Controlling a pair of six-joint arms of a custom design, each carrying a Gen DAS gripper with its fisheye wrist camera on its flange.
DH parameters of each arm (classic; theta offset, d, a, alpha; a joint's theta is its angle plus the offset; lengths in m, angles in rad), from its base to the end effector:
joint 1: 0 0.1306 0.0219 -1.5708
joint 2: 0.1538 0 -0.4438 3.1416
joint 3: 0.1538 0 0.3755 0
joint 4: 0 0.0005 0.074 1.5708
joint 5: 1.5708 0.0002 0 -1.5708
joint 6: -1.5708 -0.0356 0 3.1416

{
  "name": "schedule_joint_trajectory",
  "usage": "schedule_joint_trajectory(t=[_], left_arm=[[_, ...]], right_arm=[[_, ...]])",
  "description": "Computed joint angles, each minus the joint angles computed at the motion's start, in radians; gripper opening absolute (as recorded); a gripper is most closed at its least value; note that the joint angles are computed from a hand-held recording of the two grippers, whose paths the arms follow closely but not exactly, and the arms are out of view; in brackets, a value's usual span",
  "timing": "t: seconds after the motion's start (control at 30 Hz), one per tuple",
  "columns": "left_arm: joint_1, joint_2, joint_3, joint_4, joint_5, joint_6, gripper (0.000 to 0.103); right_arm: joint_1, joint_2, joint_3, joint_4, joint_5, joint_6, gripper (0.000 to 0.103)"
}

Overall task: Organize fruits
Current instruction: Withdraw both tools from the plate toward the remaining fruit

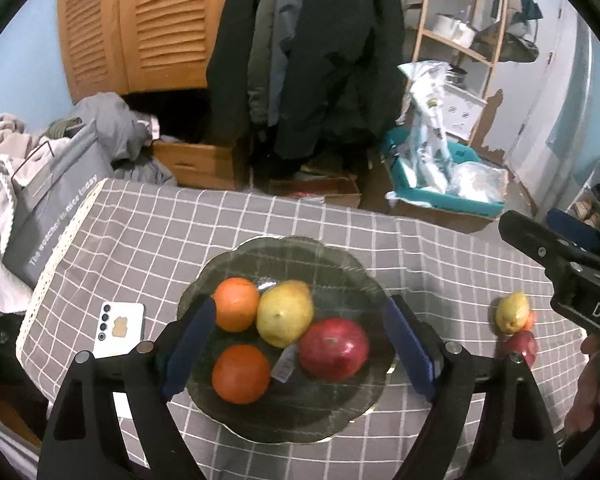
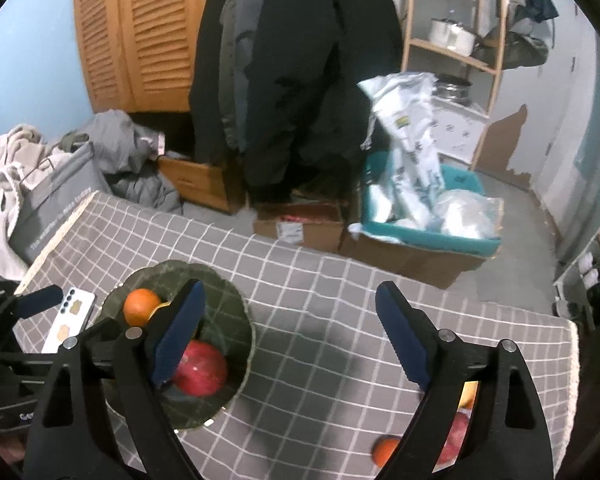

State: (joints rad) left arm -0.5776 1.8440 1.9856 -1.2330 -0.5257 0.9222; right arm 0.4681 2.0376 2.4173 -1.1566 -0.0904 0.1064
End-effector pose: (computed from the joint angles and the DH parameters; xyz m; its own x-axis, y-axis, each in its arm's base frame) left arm 0.5336 -0.3270 0.4945 -0.6709 -0.3856 -0.6335 -0.4242 0.9002 -0.0986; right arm 0.6294 0.3213 0.5539 -0.5683 -0.4058 -0.7158 -0.5704 0.8213 -0.0128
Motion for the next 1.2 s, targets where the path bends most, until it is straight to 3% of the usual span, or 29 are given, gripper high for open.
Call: schedule_joint_trajectory(t=[0.2, 0.37, 0.77, 1.2], left_arm=[[-0.033, 0.025, 0.076, -0.022, -0.034, -0.029, 0.089], [-0.057, 0.049, 0.136, -0.035, -0.054, -0.047, 0.095], [-0.096, 0.139, 0.304, -0.078, -0.039, -0.090, 0.095], [-0.130, 0.329, 0.633, -0.236, -0.012, -0.155, 0.096]], right_arm=[[-0.033, -0.053, -0.055, 0.016, -0.008, -0.022, 0.088], [-0.059, -0.104, -0.112, 0.044, -0.018, -0.020, 0.088], [-0.131, -0.198, -0.239, 0.078, -0.022, -0.003, 0.088], [-0.213, -0.237, -0.326, 0.092, -0.012, -0.013, 0.088]])
